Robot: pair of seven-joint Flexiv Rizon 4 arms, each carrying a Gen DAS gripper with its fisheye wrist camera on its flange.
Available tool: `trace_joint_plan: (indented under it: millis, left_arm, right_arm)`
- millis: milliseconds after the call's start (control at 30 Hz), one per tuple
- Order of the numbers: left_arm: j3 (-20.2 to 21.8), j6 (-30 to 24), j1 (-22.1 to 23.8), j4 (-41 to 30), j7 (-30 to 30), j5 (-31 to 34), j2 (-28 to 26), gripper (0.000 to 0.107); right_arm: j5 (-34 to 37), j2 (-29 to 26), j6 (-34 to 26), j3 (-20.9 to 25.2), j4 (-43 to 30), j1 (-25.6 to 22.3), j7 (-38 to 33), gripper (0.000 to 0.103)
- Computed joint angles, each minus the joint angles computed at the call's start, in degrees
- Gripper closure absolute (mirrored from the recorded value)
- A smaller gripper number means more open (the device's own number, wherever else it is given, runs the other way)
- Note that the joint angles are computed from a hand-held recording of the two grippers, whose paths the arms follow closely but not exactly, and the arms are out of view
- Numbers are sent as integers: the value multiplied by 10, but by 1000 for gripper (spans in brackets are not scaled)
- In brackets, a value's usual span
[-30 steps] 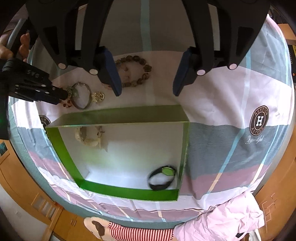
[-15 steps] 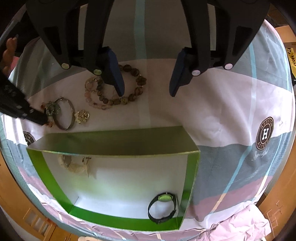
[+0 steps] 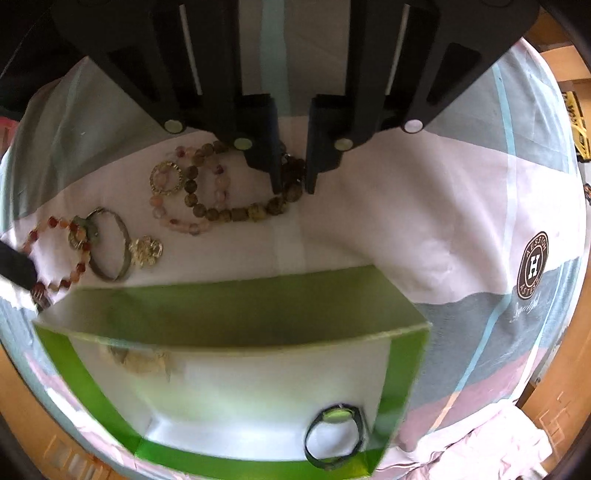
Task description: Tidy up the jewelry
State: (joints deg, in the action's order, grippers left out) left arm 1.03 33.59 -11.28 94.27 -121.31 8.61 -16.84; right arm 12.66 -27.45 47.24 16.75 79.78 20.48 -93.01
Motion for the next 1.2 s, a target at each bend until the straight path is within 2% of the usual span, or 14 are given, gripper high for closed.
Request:
trace_joint_plan:
  millis: [167, 367, 467, 500, 567, 667, 733, 800, 900, 1100, 1133, 1167, 1200]
  left_arm:
    - [6, 35, 10, 24, -14, -7, 31, 95]
    - [4, 10, 22, 25, -13, -5, 31, 94]
    - [4, 17, 24, 34, -7, -8, 33, 89]
    - [3, 20, 25, 34, -7, -8, 34, 87]
    - [4, 23, 24, 37, -9, -6, 38, 78]
    - [3, 21, 24, 39, -8, -6, 39, 77]
    - [2, 19, 25, 39, -7, -6, 39, 76]
    - [2, 18, 24, 40, -8, -6, 40, 74]
    - [0, 17, 22, 33, -9, -4, 35, 70]
    - [-2, 16, 17, 20, -4, -3, 22, 61]
    - [-2, 15, 16, 17, -5, -2, 19, 59]
    - [-1, 13, 15, 16, -5, -1, 18, 59]
    - [-1, 12, 14, 15, -6, 0, 17, 58]
  right_arm:
    - [9, 5, -7, 6, 2, -5, -15, 96]
    - [0, -1, -31, 2, -1, 8, -17, 96]
    - [-9, -7, -44, -4, -7, 15, 0, 94]
    - [-9, -7, -43, -5, -8, 15, 5, 87]
    - [-4, -7, -39, -5, -8, 11, 10, 83]
    - [-19, -4, -35, -14, -4, 15, 24, 83]
    - [-71, -2, -37, -41, 9, 34, 64, 83]
    - [-93, -6, -52, -47, 9, 36, 90, 83]
    - [-90, -17, -88, -39, -4, 25, 98, 83]
    - [-99, -25, -95, -36, 1, 27, 101, 83]
    - [-104, -26, -93, -39, 2, 29, 106, 82]
    - [-109, -27, -94, -41, 1, 31, 112, 75]
    - [-112, -30, -93, -43, 0, 32, 117, 74]
